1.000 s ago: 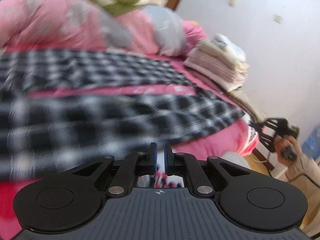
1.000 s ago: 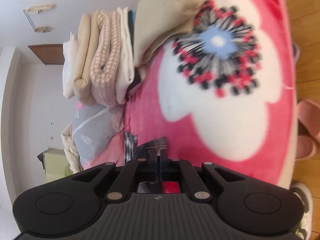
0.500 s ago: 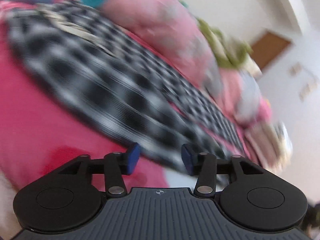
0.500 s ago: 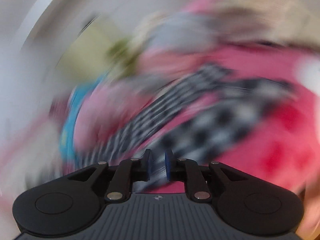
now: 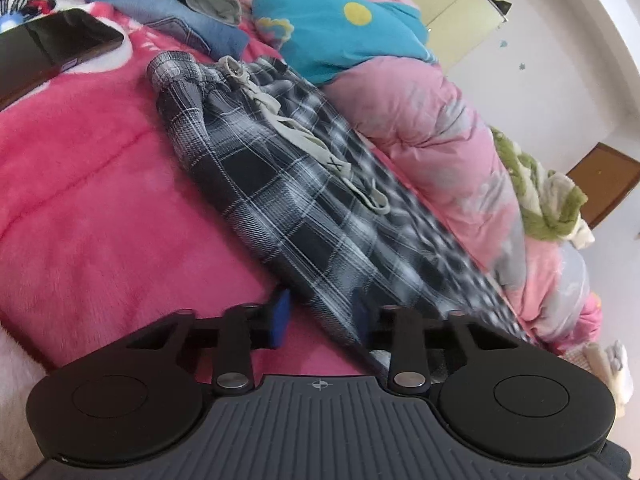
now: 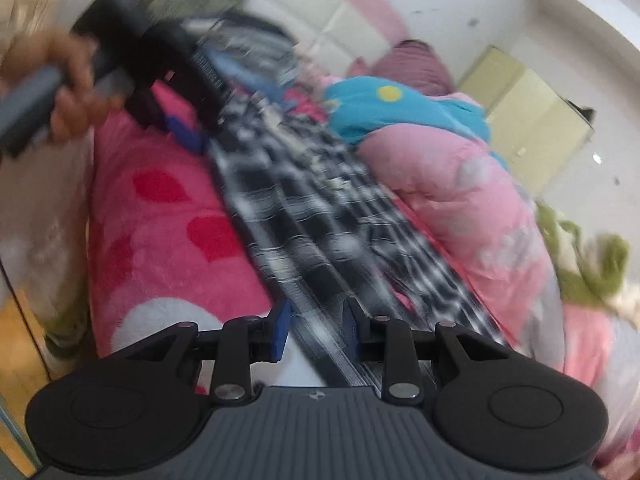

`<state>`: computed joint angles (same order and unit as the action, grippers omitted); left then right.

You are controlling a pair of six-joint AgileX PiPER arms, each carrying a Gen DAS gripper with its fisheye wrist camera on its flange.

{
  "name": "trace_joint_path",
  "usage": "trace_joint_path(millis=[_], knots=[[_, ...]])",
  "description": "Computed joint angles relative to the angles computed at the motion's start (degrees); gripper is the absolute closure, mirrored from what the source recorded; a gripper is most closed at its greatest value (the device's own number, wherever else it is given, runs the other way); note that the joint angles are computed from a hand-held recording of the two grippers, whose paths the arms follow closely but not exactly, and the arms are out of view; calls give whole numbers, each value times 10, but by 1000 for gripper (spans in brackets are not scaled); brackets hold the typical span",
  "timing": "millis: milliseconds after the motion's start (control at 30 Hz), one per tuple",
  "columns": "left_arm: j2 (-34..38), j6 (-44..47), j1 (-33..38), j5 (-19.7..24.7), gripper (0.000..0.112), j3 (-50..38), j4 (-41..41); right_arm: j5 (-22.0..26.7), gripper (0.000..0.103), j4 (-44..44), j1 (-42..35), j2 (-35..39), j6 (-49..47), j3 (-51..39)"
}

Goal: Fold clothes

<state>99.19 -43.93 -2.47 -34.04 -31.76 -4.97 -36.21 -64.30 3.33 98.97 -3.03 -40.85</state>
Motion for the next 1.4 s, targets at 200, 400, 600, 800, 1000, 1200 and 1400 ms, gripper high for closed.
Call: trace_joint_path(millis=[200,400,600,800,1000,1200,1400], knots=[[6,20,7,-42,112,25,-33,65,103,70,57,34,-10,-19],[-33,6,20,-64,112,73,-24,11,103,-187,7,-52,252,-4],[-48,-43,52,-90,108,104,31,20,103,-256,11,-15,336,-29],[-47,55,68,-13,77,51,-87,21,103,-250,10,8,350,-36],[3,184,80,53,80,-43,-227,10,103,-210,6,11,319,-28],[-22,307,54,29,110,-37,-357,-11,103,-219,-9,16,325,-27],[-4,403,53,60,104,-58,-453,-37,103,-257,-20,22,364,-41]])
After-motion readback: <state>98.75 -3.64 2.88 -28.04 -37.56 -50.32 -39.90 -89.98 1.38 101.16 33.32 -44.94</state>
